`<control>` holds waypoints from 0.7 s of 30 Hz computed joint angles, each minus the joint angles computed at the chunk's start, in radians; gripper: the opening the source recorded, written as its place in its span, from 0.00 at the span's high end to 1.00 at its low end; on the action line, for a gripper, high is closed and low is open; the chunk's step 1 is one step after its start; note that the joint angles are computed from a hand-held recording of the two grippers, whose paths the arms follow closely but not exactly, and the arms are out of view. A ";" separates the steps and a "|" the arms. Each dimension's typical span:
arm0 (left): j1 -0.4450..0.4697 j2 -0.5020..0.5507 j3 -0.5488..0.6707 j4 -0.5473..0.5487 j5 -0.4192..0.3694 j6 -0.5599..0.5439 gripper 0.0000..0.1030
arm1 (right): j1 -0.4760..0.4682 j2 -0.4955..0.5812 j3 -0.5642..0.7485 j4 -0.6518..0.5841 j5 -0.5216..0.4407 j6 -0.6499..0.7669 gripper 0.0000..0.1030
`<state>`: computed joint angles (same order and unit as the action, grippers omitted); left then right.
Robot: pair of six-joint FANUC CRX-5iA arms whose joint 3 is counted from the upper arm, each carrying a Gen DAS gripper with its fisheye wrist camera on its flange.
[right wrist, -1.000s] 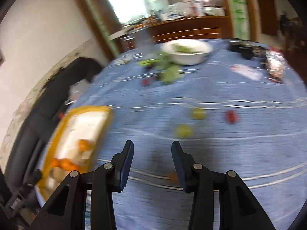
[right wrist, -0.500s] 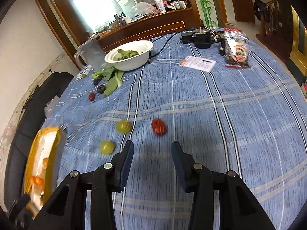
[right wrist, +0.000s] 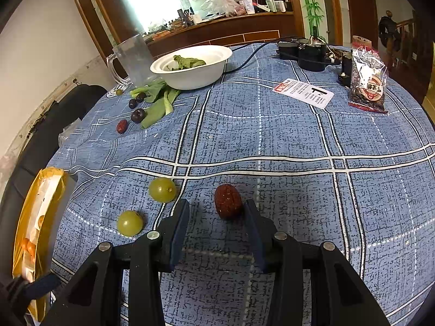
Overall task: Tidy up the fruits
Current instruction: 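Grasp the small brown fruit with the left tool while right tool grasps the red jujube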
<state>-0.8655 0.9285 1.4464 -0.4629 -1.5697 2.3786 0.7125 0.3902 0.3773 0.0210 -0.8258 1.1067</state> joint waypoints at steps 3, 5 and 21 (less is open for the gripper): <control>0.021 0.012 -0.010 0.045 0.035 -0.018 0.52 | -0.011 0.000 0.010 -0.035 -0.009 0.008 0.72; 0.028 -0.020 -0.084 0.063 0.086 0.000 0.52 | -0.016 -0.001 0.013 -0.050 -0.013 0.015 0.72; -0.005 -0.139 -0.281 -0.055 0.226 0.114 0.81 | -0.071 -0.015 0.036 -0.250 -0.021 0.090 0.74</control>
<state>-0.8701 0.7899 1.1649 -0.5183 -1.3435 2.4930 0.6419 0.3752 0.4135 -0.2289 -0.8471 1.1968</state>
